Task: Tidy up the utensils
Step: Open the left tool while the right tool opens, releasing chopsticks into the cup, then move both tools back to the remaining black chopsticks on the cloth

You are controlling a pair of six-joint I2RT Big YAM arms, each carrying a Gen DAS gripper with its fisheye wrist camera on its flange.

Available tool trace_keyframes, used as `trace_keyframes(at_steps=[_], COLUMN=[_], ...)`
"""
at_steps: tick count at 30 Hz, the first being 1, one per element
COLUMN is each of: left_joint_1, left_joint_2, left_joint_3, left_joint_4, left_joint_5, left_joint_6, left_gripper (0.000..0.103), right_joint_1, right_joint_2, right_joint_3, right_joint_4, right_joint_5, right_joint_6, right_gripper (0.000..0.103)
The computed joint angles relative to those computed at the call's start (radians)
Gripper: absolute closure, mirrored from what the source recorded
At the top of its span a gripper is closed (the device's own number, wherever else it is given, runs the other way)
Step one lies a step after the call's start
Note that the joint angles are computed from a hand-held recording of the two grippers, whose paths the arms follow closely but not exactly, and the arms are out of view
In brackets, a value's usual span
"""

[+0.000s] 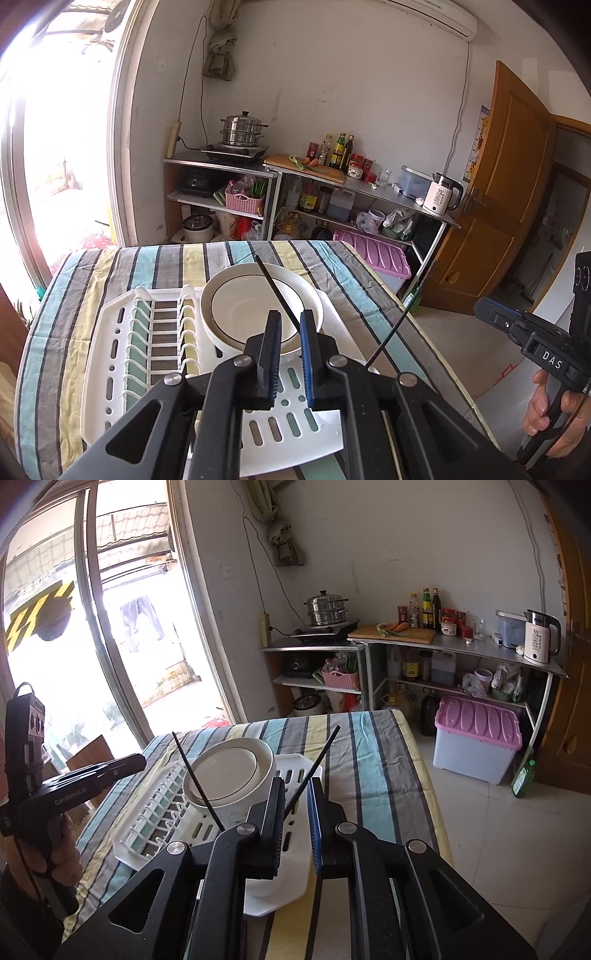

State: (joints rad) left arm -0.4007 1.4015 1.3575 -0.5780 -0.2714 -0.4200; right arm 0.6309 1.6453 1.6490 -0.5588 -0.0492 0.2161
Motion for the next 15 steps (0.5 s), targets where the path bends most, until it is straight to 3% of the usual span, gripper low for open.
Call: trace_keyframes(at_steps=[6, 12, 15], left_joint_1=[-0.1, -0.204, -0.255], left_joint_2=[-0.144, -0.278, -0.321], left_joint_3=[-0.158, -0.317, -0.371], left_joint_4=[0.016, -0.006, -0.05], left_joint_5=[-0.111, -0.194, -0.254], left_joint_6=[0.008, -0.081, -0.132], left_gripper=[0.094, 0.094, 0.094], right_joint_1=[0.057, 0.111, 0.127], right_joint_2=[-0.127, -0.232, -0.266], right_joint_3=[-0.181, -0.345, -0.4], right_joint_4=[0.095, 0.168, 0.182], right_joint_5=[0.008, 0.01, -0.008], right_joint_6=[-0.012, -0.015, -0.004], right_gripper=[0.09, 0.09, 0.09])
